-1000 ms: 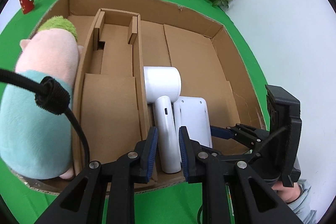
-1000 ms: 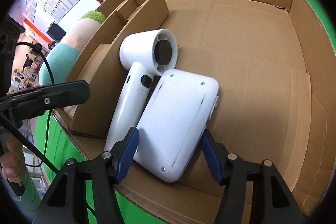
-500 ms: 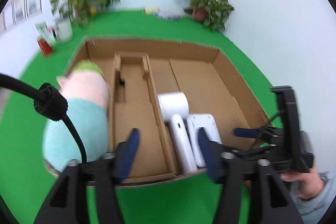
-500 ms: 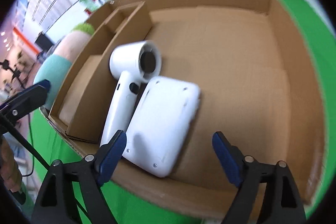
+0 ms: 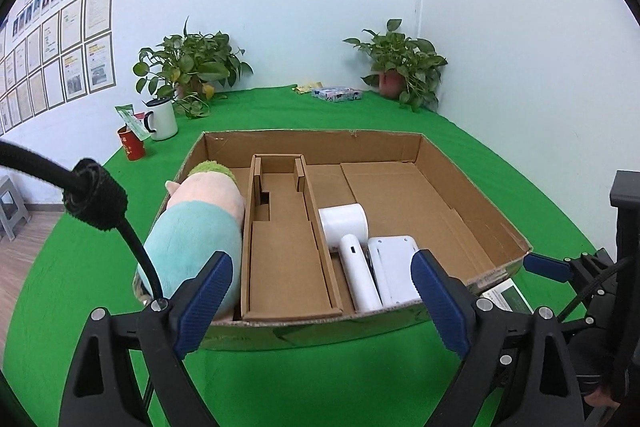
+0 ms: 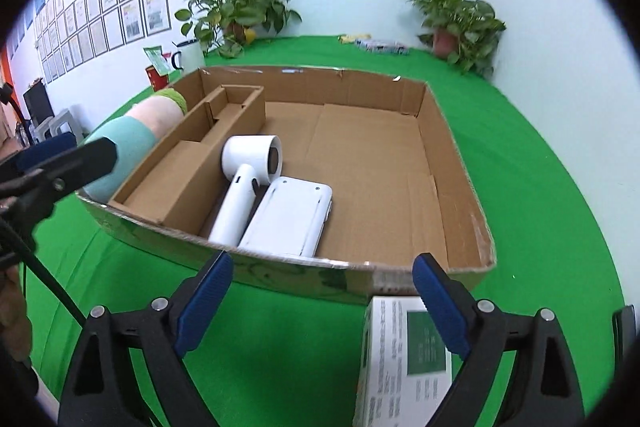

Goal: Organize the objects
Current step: 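Withdraw the open right gripper from the box, then move the right gripper down to the white printed carton on the table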

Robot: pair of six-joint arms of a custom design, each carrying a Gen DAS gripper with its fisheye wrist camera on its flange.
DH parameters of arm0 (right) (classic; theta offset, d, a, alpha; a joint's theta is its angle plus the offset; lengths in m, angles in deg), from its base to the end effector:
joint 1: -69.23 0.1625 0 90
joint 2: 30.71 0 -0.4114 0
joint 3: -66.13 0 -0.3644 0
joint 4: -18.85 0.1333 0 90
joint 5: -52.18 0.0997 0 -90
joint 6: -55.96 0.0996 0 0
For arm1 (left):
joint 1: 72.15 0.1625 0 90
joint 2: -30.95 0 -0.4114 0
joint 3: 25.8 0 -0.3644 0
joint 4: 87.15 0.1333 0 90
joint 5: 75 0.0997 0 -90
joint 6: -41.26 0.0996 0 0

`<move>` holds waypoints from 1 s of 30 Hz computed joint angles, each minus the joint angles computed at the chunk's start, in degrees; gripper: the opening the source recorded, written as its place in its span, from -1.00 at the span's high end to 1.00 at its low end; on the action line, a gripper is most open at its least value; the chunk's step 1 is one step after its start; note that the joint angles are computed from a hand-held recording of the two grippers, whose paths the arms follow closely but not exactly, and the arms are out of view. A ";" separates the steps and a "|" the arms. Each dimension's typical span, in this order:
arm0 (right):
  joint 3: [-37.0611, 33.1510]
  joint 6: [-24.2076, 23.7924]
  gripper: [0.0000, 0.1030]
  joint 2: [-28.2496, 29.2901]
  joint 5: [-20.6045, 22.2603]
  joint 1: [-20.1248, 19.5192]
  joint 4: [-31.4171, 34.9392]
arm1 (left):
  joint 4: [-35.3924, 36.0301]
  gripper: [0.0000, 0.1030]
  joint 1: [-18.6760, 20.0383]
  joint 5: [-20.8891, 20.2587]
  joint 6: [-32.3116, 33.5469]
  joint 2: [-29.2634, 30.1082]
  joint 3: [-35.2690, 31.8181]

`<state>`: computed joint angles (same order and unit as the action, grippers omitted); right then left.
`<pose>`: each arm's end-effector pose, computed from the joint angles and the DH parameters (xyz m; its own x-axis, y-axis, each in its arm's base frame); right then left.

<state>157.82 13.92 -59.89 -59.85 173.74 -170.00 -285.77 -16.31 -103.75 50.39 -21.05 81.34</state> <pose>0.2588 -0.6172 0.0245 -0.5727 -0.5349 0.6212 -0.7881 0.5677 -0.2378 -0.1315 -0.5868 0.2393 -0.7306 -0.2308 -0.6427 0.4559 0.5358 -0.7107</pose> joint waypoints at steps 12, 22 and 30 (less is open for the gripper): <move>6.97 -1.23 -0.99 -1.37 0.71 0.21 -9.62 | -7.84 -0.77 -3.66 2.78 -0.27 -0.42 6.76; 11.66 -2.11 -0.99 -3.50 3.50 -0.91 -13.12 | -11.25 -0.77 -4.48 5.58 -0.44 0.82 10.15; 15.60 -4.18 -0.99 -5.96 1.04 -5.19 -14.67 | -8.93 -0.99 -5.31 15.95 -6.49 4.72 12.16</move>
<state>173.42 9.74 -65.85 -58.82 168.54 -184.67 -294.70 -21.62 -87.80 43.90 -16.34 93.51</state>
